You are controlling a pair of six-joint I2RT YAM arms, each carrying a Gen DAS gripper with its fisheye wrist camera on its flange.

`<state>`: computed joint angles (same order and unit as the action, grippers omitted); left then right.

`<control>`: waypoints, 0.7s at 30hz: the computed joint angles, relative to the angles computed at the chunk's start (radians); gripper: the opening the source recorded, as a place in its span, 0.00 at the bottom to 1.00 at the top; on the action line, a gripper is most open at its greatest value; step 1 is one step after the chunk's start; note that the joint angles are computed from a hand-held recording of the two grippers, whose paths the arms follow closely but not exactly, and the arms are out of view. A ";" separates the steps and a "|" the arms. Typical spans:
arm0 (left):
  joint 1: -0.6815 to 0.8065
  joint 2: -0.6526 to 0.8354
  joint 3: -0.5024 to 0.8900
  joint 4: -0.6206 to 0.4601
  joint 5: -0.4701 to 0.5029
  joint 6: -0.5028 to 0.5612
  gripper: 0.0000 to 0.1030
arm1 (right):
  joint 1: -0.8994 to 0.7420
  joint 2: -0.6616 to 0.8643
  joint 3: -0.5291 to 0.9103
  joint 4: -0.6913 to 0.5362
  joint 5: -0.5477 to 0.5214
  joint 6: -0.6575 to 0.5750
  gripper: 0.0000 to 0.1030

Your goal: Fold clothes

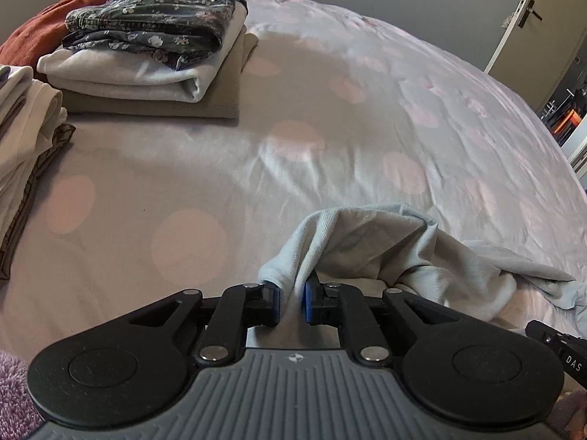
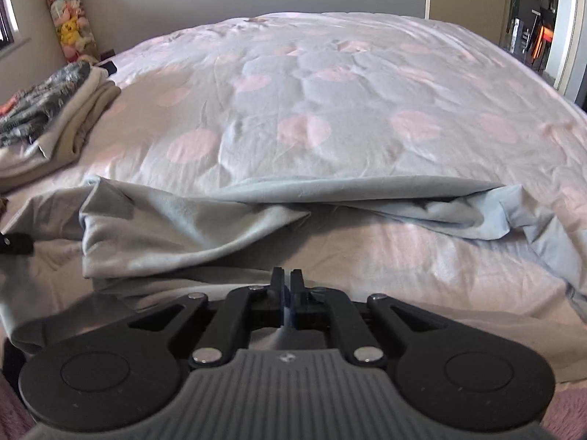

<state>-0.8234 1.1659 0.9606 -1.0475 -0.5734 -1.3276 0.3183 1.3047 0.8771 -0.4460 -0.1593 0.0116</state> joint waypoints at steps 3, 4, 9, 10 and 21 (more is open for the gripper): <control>-0.073 -0.001 0.041 -0.047 -0.072 -0.022 0.20 | -0.046 -0.031 -0.022 0.030 -0.082 0.031 0.30; -0.106 0.011 0.063 -0.071 -0.106 -0.033 0.21 | -0.052 -0.042 -0.030 0.042 -0.098 0.040 0.39; -0.266 0.096 0.164 -0.169 -0.298 -0.060 0.56 | -0.044 -0.097 -0.074 0.116 -0.094 0.066 0.71; -0.294 0.116 0.182 -0.189 -0.348 -0.050 0.57 | -0.037 -0.108 -0.082 0.128 -0.078 0.067 0.76; -0.258 0.324 0.244 -0.016 -0.171 0.668 0.71 | -0.078 -0.084 -0.074 0.122 -0.157 0.083 0.84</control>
